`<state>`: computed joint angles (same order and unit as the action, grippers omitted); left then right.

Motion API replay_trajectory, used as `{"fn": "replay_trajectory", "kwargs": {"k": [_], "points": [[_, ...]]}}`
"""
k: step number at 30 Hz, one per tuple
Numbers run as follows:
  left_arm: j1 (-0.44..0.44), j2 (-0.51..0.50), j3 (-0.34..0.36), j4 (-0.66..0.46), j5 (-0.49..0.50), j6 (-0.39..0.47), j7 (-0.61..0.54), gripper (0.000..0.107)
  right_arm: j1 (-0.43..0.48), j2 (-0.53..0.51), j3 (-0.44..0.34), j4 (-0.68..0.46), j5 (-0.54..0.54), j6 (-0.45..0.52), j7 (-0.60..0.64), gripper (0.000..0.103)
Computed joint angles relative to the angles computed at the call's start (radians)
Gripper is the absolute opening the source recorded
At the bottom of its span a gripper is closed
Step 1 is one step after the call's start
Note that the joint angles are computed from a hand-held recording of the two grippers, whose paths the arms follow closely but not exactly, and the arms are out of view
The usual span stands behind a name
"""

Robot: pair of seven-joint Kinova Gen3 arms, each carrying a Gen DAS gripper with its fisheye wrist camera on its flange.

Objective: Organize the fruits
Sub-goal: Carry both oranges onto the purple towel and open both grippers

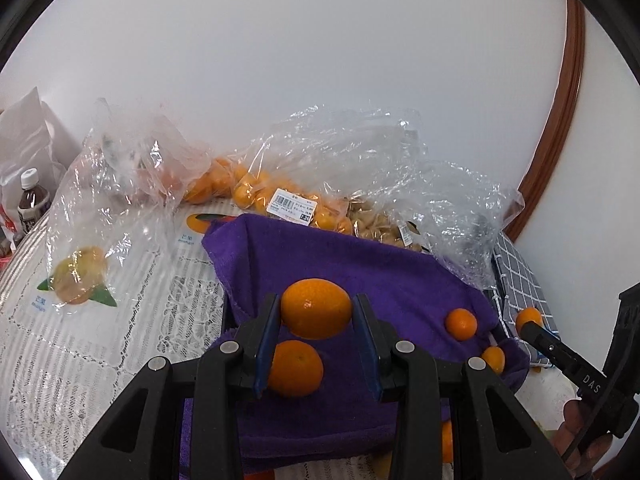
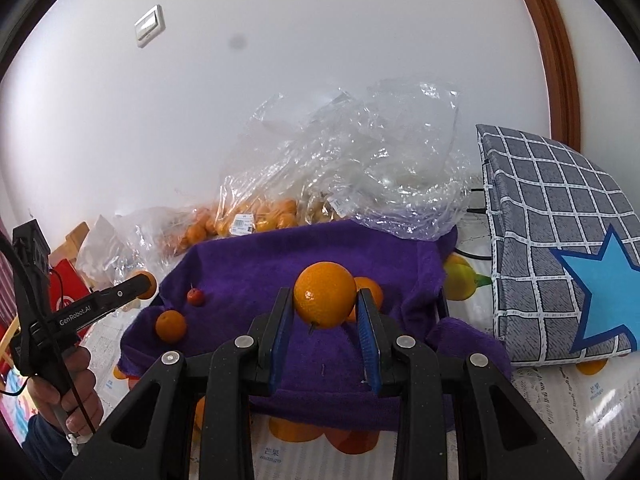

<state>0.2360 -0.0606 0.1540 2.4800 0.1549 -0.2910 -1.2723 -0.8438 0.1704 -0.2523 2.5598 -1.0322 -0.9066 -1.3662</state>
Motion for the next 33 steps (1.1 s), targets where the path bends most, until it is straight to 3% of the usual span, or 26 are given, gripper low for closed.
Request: {"fn": "replay_trajectory", "kwargs": {"k": [10,13,17,22,25,27,31,33], "points": [[-0.005,0.013,0.006,-0.006,0.058,-0.002,-0.063,0.035,-0.01,0.023,0.005,-0.023,-0.006,0.021,0.047,0.032],[-0.003,0.014,-0.011,-0.007,0.012,0.004,-0.02,0.035,-0.002,0.033,0.022,-0.054,-0.029,0.079,0.095,0.03],[0.011,0.009,-0.063,-0.003,-0.132,0.005,0.129,0.035,0.006,0.043,0.029,-0.064,-0.004,0.113,0.097,0.03],[-0.011,0.02,-0.069,-0.008,-0.251,0.018,0.247,0.035,0.014,0.053,0.046,-0.09,0.004,0.178,0.14,0.03],[0.007,0.026,-0.101,-0.008,-0.344,0.009,0.34,0.035,0.073,0.035,-0.001,-0.099,0.034,0.23,0.152,0.031],[-0.024,0.021,-0.067,-0.004,-0.338,0.006,0.329,0.035,0.044,0.033,0.029,-0.125,-0.001,0.277,0.228,0.033],[-0.028,0.025,-0.06,-0.003,-0.301,0.005,0.293,0.035,-0.121,0.106,0.202,-0.212,-0.154,0.319,0.391,0.036],[-0.03,0.025,-0.065,-0.001,-0.32,0.001,0.317,0.035,-0.139,0.096,0.252,-0.242,-0.236,0.381,0.472,0.036]]}}
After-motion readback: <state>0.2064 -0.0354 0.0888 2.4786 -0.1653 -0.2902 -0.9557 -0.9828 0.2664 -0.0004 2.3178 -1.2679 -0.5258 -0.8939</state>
